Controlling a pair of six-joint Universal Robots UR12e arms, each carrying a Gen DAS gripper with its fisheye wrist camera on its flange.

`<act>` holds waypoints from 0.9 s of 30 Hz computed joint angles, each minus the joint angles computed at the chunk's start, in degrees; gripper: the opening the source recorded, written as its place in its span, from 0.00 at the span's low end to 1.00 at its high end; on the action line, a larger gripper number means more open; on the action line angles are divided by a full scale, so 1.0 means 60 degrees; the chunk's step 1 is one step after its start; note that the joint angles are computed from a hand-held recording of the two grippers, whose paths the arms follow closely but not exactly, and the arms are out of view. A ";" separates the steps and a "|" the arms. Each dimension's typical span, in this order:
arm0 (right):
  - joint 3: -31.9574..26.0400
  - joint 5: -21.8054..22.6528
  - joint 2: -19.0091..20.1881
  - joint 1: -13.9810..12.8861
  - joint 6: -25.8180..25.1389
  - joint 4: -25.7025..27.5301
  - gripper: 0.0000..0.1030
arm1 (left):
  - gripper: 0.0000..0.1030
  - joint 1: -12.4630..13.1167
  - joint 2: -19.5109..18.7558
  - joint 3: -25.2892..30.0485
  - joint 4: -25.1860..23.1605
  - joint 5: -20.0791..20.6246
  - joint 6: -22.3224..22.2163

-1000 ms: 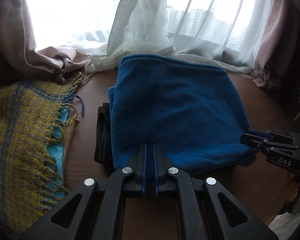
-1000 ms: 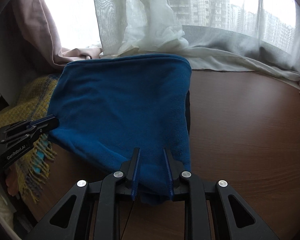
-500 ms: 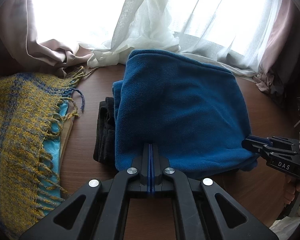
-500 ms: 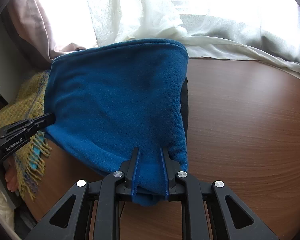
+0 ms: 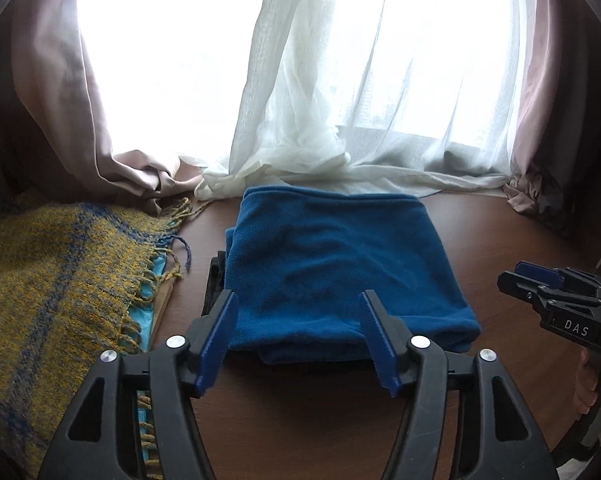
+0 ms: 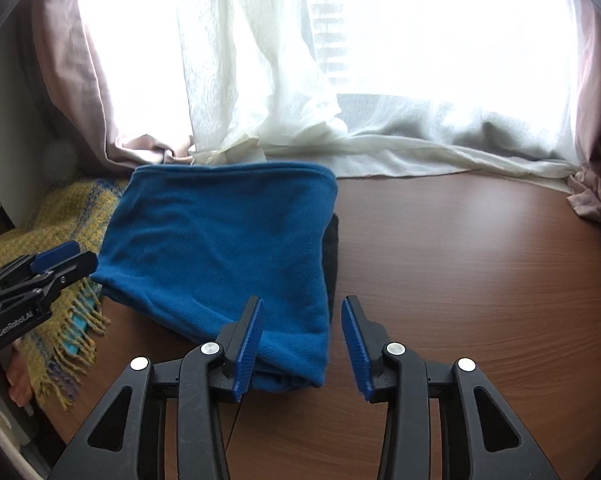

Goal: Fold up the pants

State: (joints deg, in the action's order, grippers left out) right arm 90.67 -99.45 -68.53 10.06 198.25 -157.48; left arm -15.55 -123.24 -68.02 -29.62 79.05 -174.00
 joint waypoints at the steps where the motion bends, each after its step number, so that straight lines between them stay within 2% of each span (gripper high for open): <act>1: 0.0066 -0.0230 -0.0090 0.0033 -0.0008 -0.0063 0.44 | 0.69 -0.0027 0.0083 -0.0096 0.0198 -0.0002 -0.0099; 3: 0.0288 -0.0601 -0.0300 0.0088 0.0021 -0.0357 0.60 | 0.77 -0.0082 0.0241 -0.0273 0.0519 -0.0038 -0.0200; 6: 0.0612 -0.1416 -0.0585 0.0240 -0.0027 -0.0822 0.65 | 0.83 -0.0198 0.0410 -0.0415 0.0714 -0.0047 -0.0203; 8: 0.0859 -0.1771 -0.0799 0.0287 -0.0073 -0.1101 0.71 | 0.87 -0.0268 0.0512 -0.0551 0.0956 -0.0138 -0.0175; 10: 0.1118 -0.2091 -0.0997 0.0349 -0.0040 -0.1474 0.73 | 0.91 -0.0343 0.0623 -0.0738 0.1311 -0.0179 -0.0204; 12: 0.1334 -0.2351 -0.1186 0.0398 -0.0002 -0.1685 0.80 | 0.95 -0.0434 0.0759 -0.0949 0.1645 -0.0090 -0.0322; 15: 0.1653 -0.2654 -0.1465 0.0454 0.0011 -0.1938 0.82 | 0.97 -0.0525 0.0958 -0.1231 0.1888 -0.0145 -0.0618; 20: 0.2211 -0.2663 -0.1941 0.0447 -0.0073 -0.2220 0.82 | 0.97 -0.0744 0.1334 -0.1736 0.2096 -0.0013 -0.1029; 27: 0.3042 -0.2365 -0.2677 0.0373 -0.0473 -0.2611 0.82 | 0.97 -0.1175 0.1949 -0.2589 0.2610 0.0851 -0.1205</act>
